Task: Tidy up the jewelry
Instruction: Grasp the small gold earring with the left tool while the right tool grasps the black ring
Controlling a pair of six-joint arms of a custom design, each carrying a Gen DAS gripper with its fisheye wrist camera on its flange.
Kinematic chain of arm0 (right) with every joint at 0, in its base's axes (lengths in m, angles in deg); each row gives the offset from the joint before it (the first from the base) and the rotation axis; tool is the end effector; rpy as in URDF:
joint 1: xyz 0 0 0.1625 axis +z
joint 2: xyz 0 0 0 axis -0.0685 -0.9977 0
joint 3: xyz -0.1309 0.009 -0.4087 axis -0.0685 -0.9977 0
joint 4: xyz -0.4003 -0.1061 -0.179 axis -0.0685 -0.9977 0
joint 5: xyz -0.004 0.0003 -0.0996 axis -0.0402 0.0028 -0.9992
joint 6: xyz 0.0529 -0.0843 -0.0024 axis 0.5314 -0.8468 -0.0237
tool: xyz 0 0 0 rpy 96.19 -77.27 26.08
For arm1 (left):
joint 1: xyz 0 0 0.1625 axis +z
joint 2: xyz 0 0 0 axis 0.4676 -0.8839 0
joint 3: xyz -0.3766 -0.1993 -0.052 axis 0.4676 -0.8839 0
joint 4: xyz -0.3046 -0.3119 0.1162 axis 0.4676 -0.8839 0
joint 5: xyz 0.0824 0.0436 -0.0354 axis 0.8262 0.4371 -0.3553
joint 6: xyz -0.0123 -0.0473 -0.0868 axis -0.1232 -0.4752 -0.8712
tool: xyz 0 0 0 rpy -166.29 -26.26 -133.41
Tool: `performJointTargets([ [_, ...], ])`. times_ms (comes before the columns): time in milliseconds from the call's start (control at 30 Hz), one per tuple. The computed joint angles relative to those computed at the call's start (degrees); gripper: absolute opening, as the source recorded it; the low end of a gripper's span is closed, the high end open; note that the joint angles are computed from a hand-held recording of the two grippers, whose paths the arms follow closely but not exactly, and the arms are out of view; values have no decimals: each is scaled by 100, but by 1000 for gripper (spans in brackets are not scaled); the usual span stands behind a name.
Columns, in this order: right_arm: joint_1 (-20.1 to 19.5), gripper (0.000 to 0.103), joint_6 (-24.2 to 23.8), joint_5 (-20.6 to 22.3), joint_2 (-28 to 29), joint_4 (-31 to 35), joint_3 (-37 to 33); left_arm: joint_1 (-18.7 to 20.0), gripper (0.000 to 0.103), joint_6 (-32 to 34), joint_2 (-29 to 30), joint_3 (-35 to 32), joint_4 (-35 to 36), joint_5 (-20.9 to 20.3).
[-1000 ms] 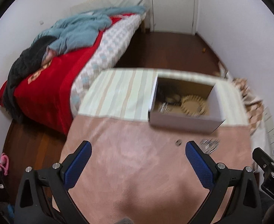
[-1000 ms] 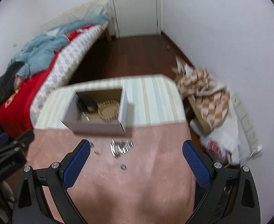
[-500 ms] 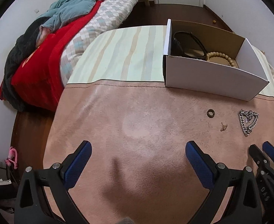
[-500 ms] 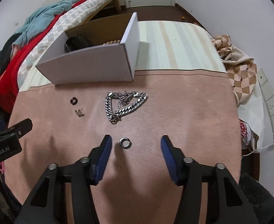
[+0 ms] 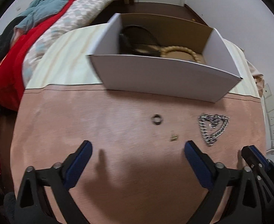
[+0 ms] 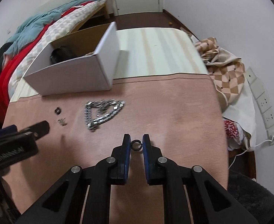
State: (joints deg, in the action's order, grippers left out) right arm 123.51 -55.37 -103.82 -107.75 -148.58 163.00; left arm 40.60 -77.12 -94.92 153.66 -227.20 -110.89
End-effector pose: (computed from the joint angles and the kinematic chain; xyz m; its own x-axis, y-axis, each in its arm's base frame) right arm 0.3119 -0.4338 -0.0662 -0.7451 0.1186 0.6564 -0.2079 0.8937 -0.3975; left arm 0.0317 -0.4846 0.2471 -0.6975 0.0529 -0.7147 0.3013 0.9265 -0.2255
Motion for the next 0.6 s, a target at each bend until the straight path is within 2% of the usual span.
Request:
performJointTargets([
  [67,-38,14,8,-33,-73,-42,61,-23,76,25,138,-9,-42,-34],
  [100,-54,14,3,-51,-100,-52,79,-28,72,28,199,-17,-54,-65],
  [133,-68,14,-1,-72,-120,-69,93,-45,62,32,236,-4,-84,-53],
  [233,-112,14,-14,-92,-185,-114,141,-102,45,221,298,76,-389,-81],
  [267,-117,14,-15,-96,-196,-131,150,-116,33,273,318,86,-453,-83],
  [367,-127,14,-38,-121,-207,-182,161,-157,13,395,327,130,-560,-162],
  [433,-114,14,9,-132,-214,-184,167,-184,6,427,312,162,-571,-173],
  [600,-70,14,3,-115,-259,-277,164,-191,6,457,181,199,-538,-282],
])
